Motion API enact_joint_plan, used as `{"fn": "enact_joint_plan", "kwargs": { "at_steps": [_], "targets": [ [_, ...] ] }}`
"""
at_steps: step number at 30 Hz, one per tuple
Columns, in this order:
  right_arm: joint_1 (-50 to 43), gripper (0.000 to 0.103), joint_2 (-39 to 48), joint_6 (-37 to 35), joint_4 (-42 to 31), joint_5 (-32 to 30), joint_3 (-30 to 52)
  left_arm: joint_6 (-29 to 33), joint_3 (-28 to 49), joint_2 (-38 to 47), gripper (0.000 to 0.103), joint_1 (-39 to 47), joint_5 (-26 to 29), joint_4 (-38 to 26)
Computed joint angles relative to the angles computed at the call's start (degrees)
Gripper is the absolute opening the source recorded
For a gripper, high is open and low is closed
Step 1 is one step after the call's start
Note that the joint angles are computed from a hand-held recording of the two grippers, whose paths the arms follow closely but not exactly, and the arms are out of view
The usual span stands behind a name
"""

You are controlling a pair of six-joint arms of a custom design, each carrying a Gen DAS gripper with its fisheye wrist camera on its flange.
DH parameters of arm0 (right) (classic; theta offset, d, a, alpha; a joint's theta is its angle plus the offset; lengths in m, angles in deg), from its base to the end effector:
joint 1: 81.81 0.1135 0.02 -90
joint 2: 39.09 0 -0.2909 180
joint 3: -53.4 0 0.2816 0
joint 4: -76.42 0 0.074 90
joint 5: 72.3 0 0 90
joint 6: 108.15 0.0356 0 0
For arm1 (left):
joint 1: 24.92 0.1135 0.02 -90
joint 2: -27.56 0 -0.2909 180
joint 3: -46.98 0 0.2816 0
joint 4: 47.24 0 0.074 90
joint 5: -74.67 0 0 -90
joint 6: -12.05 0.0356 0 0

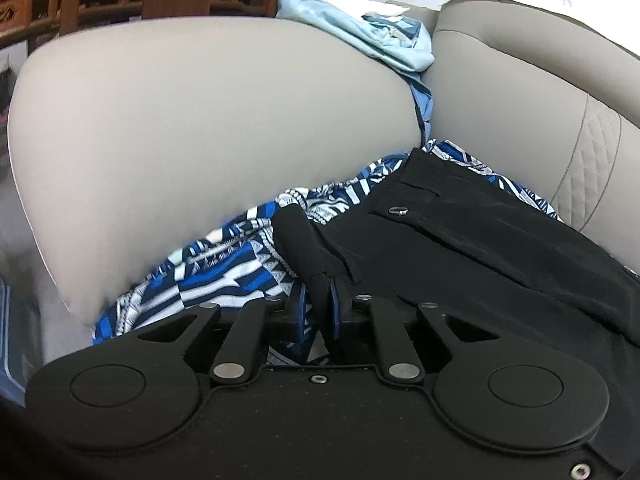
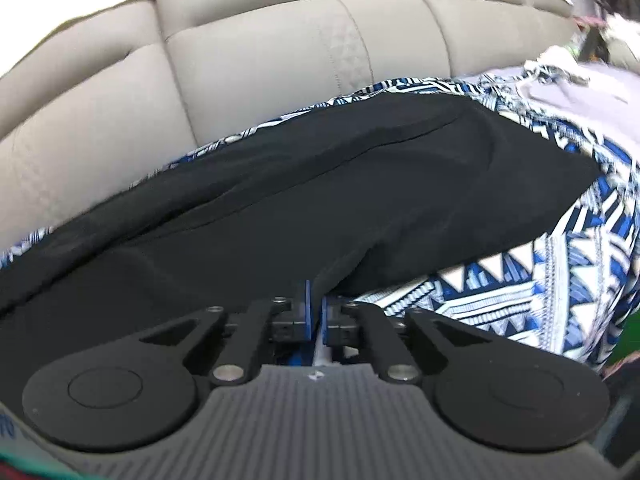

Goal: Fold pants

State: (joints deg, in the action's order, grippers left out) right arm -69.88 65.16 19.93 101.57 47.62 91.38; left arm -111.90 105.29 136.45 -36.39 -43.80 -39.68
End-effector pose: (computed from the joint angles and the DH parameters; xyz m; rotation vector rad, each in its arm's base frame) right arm 0.2815 0.0413 0.0687 0.7453 2.0479 -0.1083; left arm 0.3660 -0.0569 0.0994 -0.6681 2.1149 0.1460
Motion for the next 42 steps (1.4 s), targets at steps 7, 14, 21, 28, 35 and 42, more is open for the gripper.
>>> {"fn": "enact_joint_plan", "kwargs": {
  "at_steps": [7, 14, 21, 28, 35, 42],
  "targets": [
    [5.54, 0.007, -5.39, 1.41, -5.58, 1.98, -3.67, 1.54, -0.17, -2.02, 0.012, 0.68, -0.91, -2.5],
    [7.56, 0.013, -3.98, 1.34, -3.33, 3.98, -6.19, 1.55, 0.72, 0.16, 0.012, 1.1, -0.72, -4.75],
    [-3.71, 0.03, -4.76, -1.82, -1.97, 0.87, -6.54, 1.22, 3.25, 2.86, 0.013, -0.03, -3.29, -7.13],
    [-20.38, 0.01, -3.56, -5.33, -0.48, -2.85, -5.29, 0.29, 5.29, 3.83, 0.014, -0.81, -5.26, -10.1],
    [-33.19, 0.011, -3.16, -7.58, -1.87, -4.94, -3.81, -2.36, 7.87, 4.76, 0.021, -1.66, -7.64, -14.58],
    [-30.53, 0.04, -11.12, -11.15, -3.19, -3.09, -5.12, -9.27, 7.01, 0.54, 0.048, -3.47, -11.48, -17.93]
  ]
}}
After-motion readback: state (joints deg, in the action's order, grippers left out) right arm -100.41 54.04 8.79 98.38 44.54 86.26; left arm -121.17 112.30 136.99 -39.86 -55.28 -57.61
